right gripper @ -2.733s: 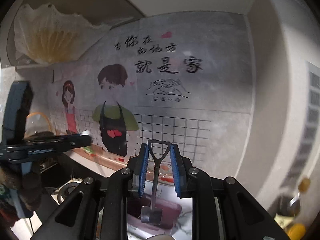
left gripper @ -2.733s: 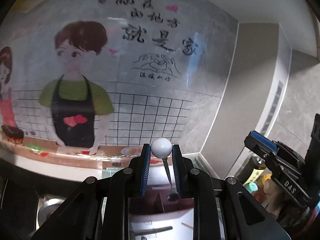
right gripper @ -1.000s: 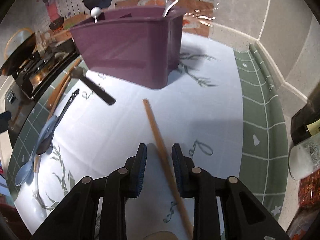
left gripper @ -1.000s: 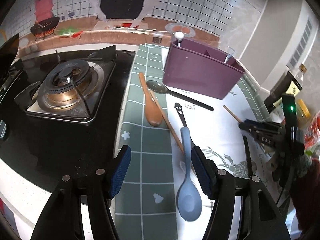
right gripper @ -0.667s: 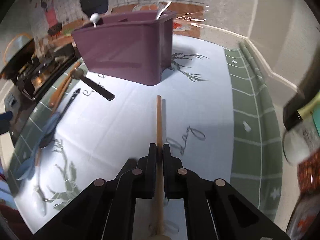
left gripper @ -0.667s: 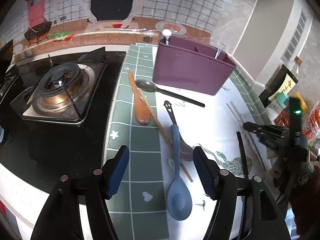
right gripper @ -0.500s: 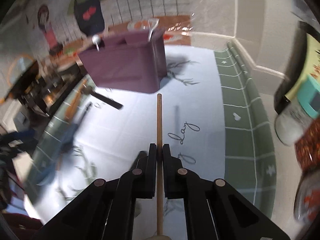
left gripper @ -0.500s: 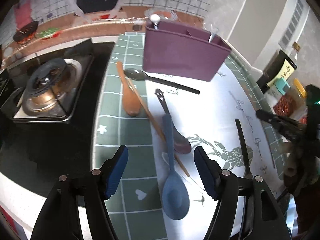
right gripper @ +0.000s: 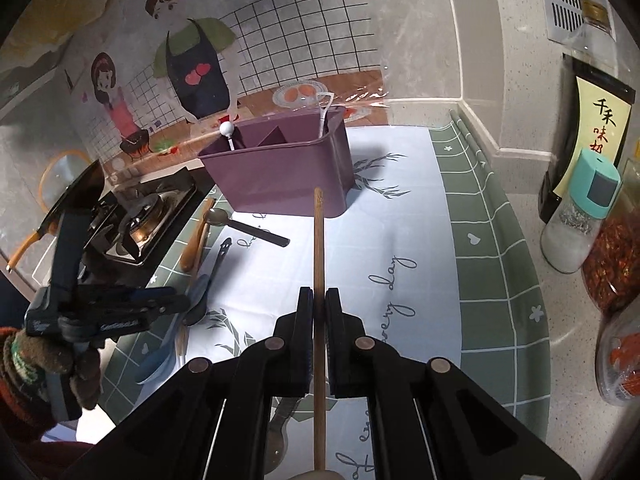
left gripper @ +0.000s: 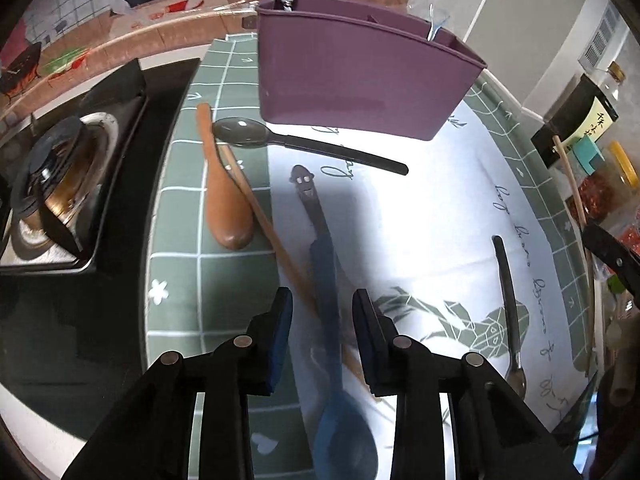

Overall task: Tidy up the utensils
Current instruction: 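Grasp the wooden chopstick with the right gripper while the left grasps the blue spoon, then lift the chopstick and blue spoon over the purple caddy with both grippers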

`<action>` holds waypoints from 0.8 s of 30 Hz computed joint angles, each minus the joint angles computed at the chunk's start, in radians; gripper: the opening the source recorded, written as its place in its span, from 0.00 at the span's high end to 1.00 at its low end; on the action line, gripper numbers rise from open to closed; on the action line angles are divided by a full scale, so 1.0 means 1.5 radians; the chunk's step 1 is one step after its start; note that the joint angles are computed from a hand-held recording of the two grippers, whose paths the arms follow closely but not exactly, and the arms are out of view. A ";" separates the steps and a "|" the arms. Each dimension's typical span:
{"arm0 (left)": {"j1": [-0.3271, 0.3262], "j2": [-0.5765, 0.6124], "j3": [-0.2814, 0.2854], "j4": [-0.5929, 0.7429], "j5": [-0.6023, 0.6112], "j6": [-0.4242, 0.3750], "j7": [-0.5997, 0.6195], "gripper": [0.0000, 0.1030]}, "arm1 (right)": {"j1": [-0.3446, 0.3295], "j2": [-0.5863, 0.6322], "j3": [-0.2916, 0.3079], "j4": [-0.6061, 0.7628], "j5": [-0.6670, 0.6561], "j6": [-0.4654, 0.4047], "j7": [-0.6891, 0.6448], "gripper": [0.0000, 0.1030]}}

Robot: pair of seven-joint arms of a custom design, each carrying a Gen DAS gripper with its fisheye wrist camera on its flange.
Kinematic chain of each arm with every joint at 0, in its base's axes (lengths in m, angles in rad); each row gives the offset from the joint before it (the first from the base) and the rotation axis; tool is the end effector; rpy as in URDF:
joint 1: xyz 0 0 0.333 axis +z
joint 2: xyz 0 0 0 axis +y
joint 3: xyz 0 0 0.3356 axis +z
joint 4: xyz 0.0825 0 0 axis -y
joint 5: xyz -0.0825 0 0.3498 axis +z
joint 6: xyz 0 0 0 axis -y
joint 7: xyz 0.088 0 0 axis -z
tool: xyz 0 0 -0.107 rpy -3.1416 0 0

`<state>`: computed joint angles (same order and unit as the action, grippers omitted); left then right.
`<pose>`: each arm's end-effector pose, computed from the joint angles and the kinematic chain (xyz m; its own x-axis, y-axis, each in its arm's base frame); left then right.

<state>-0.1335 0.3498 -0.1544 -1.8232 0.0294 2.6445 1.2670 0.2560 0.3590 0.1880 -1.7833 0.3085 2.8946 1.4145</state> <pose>0.6302 -0.1754 0.4369 -0.0220 -0.9862 0.1641 -0.9021 -0.0512 -0.4286 0.6191 0.2551 0.4805 0.3616 -0.9068 -0.2167 -0.7306 -0.1312 -0.6701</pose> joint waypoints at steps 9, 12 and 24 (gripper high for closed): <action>-0.001 0.037 -0.001 0.065 -0.006 -0.069 -0.014 0.80 | -0.003 0.003 0.005 0.004 0.009 0.004 -0.004 0.95; 0.010 0.030 -0.009 0.055 -0.026 -0.057 -0.001 0.88 | -0.002 0.003 0.005 0.007 0.009 0.006 -0.007 0.95; 0.036 -0.092 -0.037 -0.087 -0.140 0.158 0.083 0.88 | 0.003 0.020 0.001 0.035 -0.002 0.004 0.004 0.95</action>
<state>-0.0800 0.2125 -0.2098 -1.9533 -0.1806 2.8813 1.3909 0.2600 0.3886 0.1899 -1.7309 0.3048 2.9006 1.4206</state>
